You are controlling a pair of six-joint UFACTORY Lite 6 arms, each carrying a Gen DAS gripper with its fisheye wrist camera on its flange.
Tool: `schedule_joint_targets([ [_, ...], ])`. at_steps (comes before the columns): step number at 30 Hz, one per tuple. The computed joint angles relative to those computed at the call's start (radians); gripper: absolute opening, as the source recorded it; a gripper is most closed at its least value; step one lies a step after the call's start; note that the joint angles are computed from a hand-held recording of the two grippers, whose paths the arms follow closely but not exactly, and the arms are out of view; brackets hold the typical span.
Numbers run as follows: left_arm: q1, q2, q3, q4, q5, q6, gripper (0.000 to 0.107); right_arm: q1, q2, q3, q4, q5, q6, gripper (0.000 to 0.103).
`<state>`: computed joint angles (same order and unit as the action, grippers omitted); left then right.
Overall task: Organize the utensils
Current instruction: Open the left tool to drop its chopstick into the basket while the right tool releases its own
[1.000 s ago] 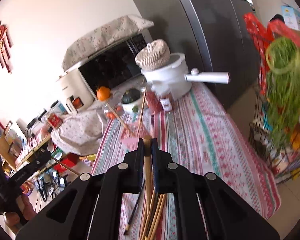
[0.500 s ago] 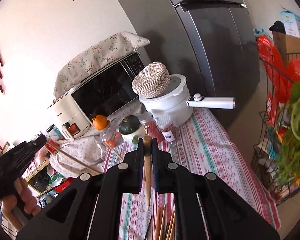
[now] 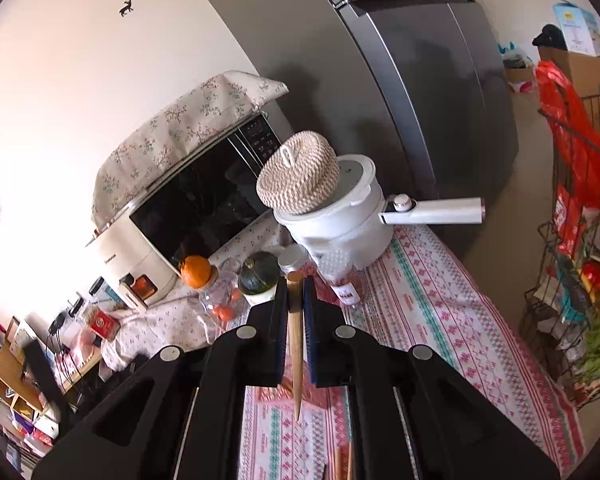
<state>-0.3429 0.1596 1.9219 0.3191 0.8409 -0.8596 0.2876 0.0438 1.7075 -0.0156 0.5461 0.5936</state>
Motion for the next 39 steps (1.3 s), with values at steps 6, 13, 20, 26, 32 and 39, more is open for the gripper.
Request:
schedule_joint_targets([
  [6, 0.007, -0.25, -0.359, 0.005, -0.067, -0.069, 0.023, 0.052, 0.157, 0.178, -0.142, 0.028, 0.143, 0.008],
  [13, 0.03, -0.246, -0.398, -0.009, -0.074, -0.03, 0.024, 0.084, 0.317, 0.336, -0.267, 0.058, 0.245, 0.008],
  [20, 0.029, -0.215, -0.388, -0.028, -0.077, -0.01, 0.025, 0.095, 0.468, 0.489, -0.203, 0.085, 0.206, 0.018],
  [26, -0.029, -0.225, -0.386, 0.022, -0.086, -0.028, 0.03, 0.145, 0.3, 0.193, -0.329, 0.008, 0.273, 0.031],
  [32, -0.105, -0.233, -0.397, 0.095, -0.065, -0.091, 0.043, 0.211, 0.138, -0.083, -0.524, -0.002, 0.409, 0.051],
  [39, -0.213, -0.251, -0.451, 0.222, -0.028, -0.185, 0.067, 0.284, 0.013, -0.324, -0.668, -0.01, 0.544, 0.059],
])
